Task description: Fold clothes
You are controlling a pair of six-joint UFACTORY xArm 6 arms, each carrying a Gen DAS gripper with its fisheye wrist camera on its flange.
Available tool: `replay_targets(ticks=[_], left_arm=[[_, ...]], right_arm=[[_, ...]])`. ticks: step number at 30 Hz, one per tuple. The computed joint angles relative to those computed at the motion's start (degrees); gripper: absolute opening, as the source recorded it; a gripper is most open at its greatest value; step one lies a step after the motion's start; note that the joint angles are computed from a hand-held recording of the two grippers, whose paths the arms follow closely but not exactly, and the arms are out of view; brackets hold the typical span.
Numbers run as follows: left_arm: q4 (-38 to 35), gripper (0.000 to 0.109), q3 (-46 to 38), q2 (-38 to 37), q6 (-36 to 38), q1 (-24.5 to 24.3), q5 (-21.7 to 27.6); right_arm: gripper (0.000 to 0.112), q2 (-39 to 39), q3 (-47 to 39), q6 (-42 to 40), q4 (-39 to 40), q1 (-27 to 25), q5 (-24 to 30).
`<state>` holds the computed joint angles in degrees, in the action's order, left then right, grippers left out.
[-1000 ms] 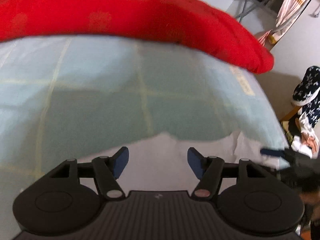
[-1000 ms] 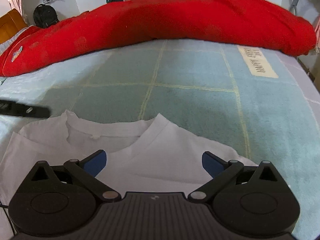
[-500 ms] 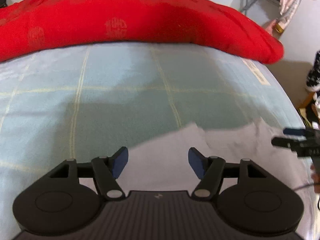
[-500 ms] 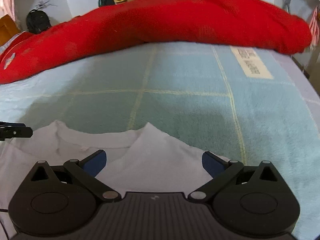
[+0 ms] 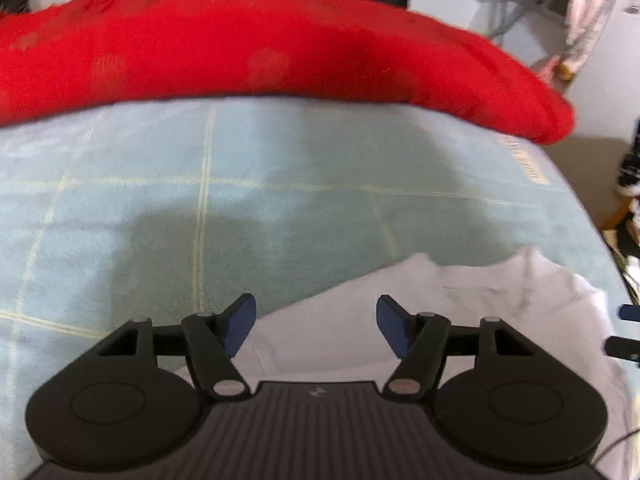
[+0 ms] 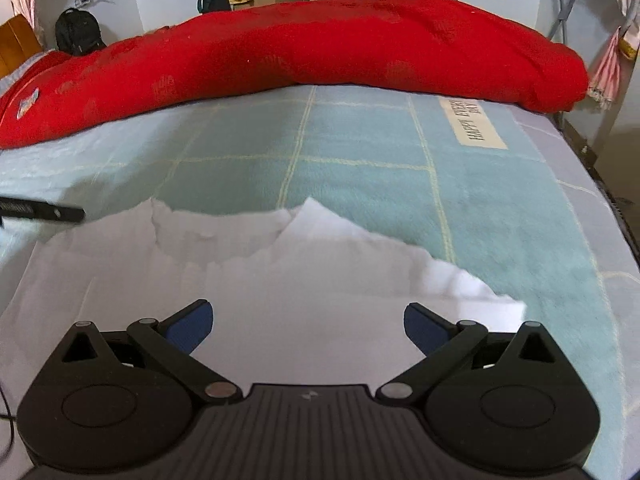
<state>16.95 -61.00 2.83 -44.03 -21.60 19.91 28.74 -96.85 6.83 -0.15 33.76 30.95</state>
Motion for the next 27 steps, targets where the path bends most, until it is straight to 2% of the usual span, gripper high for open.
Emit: replay_targets(ticks=[5, 10, 12, 17, 21, 24, 27], left_arm=[[-2.5, 0.067, 6.0, -8.7, 7.8, -3.6, 1.8], [-3.8, 0.067, 11.0, -15.8, 13.5, -10.4, 6.6], [-2.3, 0.067, 13.1, -17.5, 11.4, -13.9, 7.6], [12.0, 0.068, 16.0, -16.9, -1.5, -22.1, 9.1], [15.2, 0.068, 19.5, -18.6, -10.5, -25.5, 12.4], [14.2, 0.071, 22.6, -22.9, -15.7, -27.7, 16.0], [10.2, 0.071, 23.7, -26.6, -18.1, -30.8, 21.8]], right_arm=[[0.103, -7.6, 9.4, -3.3, -1.1, 1.2, 1.9], [0.103, -14.6, 18.7, -8.1, 0.5, 2.3, 4.3], [0.103, -16.9, 22.6, -11.3, 3.0, 2.6, 3.2], [0.103, -18.8, 30.7, -21.3, 10.9, 5.5, -6.3], [0.103, -21.6, 37.8, -30.2, 15.9, 6.7, -11.5], [0.103, -26.5, 42.5, -36.3, 20.4, 5.0, -8.8], [0.103, -31.7, 46.4, -35.2, 17.9, 2.3, -3.8]])
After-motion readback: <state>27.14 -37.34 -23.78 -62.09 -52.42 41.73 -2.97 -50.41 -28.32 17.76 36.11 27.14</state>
